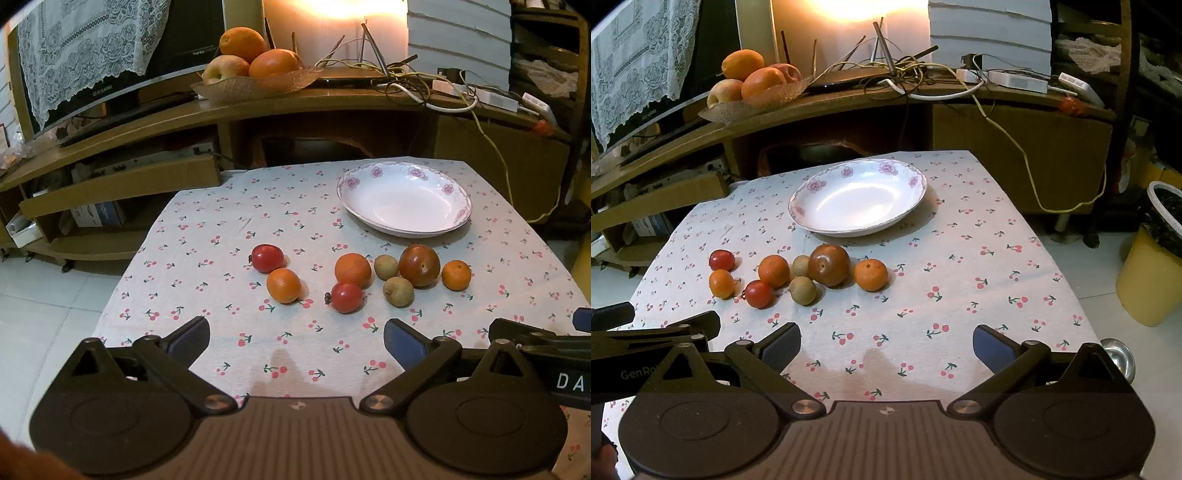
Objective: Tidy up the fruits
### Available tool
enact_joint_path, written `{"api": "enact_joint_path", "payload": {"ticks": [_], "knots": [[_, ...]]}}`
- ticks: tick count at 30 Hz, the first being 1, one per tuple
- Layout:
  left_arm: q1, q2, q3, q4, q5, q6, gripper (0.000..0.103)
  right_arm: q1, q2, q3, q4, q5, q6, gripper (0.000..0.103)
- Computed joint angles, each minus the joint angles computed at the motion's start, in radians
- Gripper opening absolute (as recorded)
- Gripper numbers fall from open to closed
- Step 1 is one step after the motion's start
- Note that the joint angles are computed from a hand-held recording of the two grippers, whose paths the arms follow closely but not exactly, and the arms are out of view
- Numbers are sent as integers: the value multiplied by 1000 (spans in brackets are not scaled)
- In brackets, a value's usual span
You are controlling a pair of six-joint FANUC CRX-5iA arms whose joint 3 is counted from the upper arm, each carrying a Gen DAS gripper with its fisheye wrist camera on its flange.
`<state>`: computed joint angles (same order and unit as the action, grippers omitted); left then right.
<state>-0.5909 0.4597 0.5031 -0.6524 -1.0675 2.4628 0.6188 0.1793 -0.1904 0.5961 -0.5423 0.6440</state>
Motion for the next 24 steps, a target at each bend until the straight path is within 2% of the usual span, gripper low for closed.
{"api": "enact_joint_path", "payload": {"ticks": [24], "knots": [[-3,5,4,-5,-7,-5,103,1,5,24,-74,-14,63,95]]}}
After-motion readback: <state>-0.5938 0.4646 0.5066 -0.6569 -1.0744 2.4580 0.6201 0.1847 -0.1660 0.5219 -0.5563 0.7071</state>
